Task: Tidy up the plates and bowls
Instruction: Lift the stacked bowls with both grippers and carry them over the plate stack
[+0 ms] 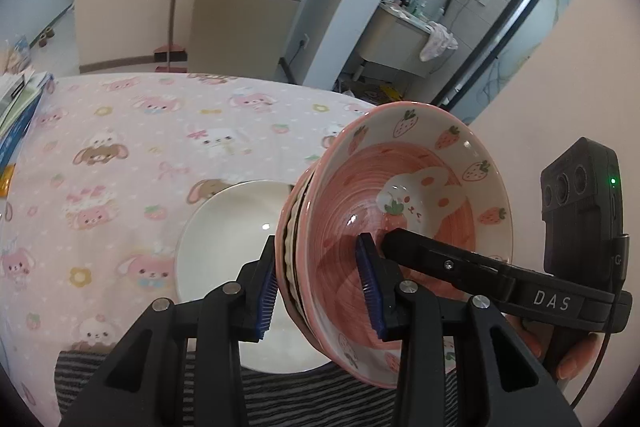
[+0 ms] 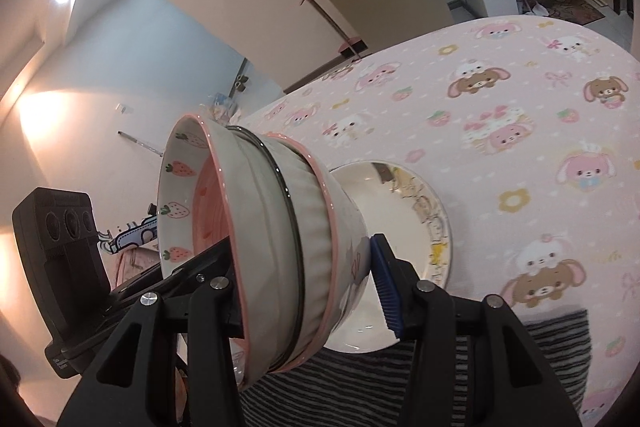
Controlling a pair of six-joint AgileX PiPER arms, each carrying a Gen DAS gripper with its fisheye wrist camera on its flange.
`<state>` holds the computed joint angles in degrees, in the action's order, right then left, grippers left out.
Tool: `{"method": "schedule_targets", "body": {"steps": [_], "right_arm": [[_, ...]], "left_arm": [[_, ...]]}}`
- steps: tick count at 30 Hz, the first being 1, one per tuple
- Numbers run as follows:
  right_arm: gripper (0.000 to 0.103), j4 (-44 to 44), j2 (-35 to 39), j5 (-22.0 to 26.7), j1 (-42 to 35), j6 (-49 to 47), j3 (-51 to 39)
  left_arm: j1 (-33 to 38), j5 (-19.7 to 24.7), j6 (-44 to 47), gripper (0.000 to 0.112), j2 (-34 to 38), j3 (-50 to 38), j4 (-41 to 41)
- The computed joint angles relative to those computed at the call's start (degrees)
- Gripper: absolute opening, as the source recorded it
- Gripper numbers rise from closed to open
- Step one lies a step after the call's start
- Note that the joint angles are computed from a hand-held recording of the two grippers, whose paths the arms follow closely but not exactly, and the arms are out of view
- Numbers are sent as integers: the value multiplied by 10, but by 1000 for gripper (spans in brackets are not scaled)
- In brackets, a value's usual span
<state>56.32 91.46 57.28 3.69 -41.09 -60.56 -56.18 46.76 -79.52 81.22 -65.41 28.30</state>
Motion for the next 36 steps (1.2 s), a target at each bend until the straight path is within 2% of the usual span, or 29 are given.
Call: {"method": "schedule_targets", "body": {"steps": [7,19,25,30,36], "right_arm": [[47,32,22,-22,31,-37,16],[47,17,71,-54,61,-30,15],[47,7,95,-60,64,-22,3],[48,7,115,-45,57,-24,-7],[48,2,126,-49,58,-20,-12]], "left_arm": [[-4,-25,-33,39,-36,70,41],[68,-135,28,39,-19,137,-32],[82,-175,22,39,-5,157,-24],[72,-162,14,39,12,146,-8],[87,-186,38,39,22,152,-25]]}}
